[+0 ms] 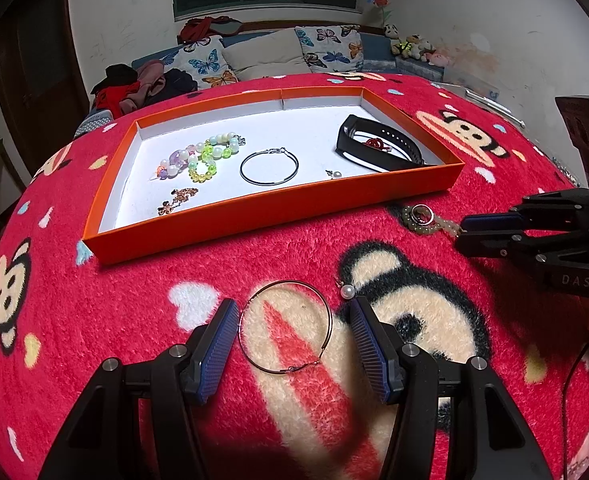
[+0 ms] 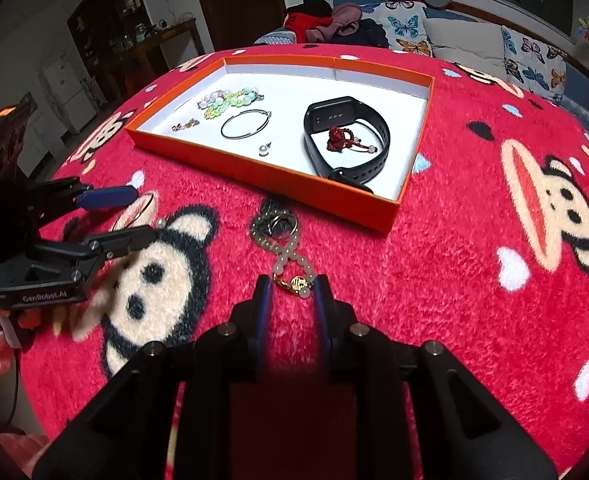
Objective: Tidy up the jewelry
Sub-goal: 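Position the open left tool around the hoop while the right tool lowers onto the chain pendant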
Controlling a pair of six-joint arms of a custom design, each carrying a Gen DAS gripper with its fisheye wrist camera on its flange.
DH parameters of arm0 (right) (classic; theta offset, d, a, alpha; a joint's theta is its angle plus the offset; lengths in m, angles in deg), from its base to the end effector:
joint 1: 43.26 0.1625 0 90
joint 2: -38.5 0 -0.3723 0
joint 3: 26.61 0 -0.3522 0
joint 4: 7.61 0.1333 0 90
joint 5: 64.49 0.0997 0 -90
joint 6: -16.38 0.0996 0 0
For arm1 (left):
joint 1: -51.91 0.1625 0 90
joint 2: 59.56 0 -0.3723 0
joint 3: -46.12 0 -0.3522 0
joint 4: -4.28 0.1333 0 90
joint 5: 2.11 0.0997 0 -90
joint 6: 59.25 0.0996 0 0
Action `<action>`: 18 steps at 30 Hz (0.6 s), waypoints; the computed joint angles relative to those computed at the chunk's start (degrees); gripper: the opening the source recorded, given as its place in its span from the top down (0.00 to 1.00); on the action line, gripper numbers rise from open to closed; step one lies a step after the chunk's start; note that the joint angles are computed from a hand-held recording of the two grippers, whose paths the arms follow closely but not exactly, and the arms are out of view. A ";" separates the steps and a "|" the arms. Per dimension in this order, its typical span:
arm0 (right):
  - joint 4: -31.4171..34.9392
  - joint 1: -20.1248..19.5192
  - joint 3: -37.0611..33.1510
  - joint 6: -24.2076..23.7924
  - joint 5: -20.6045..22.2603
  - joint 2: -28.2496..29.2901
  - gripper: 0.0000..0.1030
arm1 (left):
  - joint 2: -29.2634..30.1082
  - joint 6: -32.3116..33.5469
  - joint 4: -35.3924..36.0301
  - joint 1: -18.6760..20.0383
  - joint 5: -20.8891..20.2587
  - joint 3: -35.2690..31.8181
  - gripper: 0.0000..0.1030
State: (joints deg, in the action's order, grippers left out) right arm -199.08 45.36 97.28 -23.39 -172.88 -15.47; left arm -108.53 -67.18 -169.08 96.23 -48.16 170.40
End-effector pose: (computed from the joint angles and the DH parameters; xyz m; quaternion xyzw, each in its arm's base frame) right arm 0.0904 -0.4766 0.1044 0.2713 -0.9114 0.1972 0.2383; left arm -0.1751 -0.4540 0.0456 0.2744 0.8838 -0.2264 0.3038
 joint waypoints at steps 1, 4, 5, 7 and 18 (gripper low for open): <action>-0.07 0.00 -0.25 -0.02 0.08 0.23 0.79 | 0.02 0.09 -0.02 0.03 -0.02 -0.04 0.41; -0.06 -0.08 -0.74 0.15 0.43 0.57 0.79 | 0.04 0.08 -0.06 0.04 -0.06 -0.02 0.41; 0.14 -0.02 -0.89 0.38 0.36 0.60 0.79 | 0.05 0.11 -0.06 0.11 -0.13 -0.09 0.41; 0.63 -0.15 -0.84 0.82 0.69 0.25 0.77 | 0.06 0.15 -0.05 0.11 -0.16 -0.11 0.41; 1.01 -0.64 -2.09 1.51 2.02 0.72 0.69 | 0.18 0.26 -0.42 0.12 -0.10 -0.07 0.41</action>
